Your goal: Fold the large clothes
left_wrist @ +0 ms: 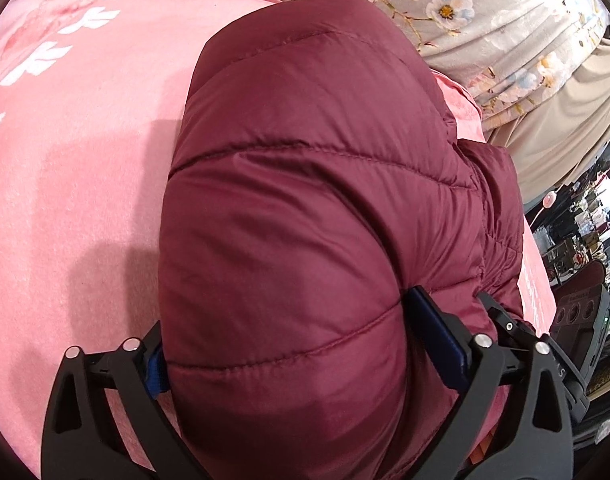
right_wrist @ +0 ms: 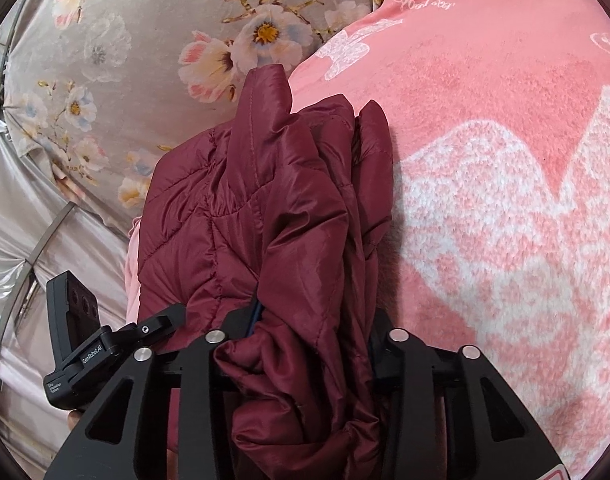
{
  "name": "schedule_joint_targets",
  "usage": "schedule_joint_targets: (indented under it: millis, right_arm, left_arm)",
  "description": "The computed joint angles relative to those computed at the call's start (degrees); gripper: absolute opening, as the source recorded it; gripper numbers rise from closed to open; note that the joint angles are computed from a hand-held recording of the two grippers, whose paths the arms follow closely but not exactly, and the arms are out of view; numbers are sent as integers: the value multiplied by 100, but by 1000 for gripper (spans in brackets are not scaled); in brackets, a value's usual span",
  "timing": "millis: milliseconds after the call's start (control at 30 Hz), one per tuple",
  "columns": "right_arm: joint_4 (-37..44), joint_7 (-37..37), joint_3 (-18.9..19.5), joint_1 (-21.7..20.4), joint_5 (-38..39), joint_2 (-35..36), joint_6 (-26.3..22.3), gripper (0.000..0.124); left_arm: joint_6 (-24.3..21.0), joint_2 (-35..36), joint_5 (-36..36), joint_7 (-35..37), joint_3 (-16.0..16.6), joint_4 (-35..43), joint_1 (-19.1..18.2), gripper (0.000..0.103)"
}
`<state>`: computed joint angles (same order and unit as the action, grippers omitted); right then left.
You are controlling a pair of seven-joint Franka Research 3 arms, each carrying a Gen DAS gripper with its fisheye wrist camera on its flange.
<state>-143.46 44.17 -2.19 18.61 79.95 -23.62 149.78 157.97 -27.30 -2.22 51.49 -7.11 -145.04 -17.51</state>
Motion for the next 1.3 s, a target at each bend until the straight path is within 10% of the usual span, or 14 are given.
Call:
schedule_joint_targets:
  millis: [367,767,1300]
  right_arm:
    - [-482,325,144,87,-227,-849,506,19]
    - [-1040,1365,284,158,-1596,-2971,1737,18]
    - [582,806,-489,2952,-2892,-2387,4073,18]
  left_arm:
    - [-317,-422,214,225,-55,202,-200,42]
    - [27,-817,416,913,-312,894,-617,37]
    - [1123,-1593,1757,1393,-373,1623,62,38]
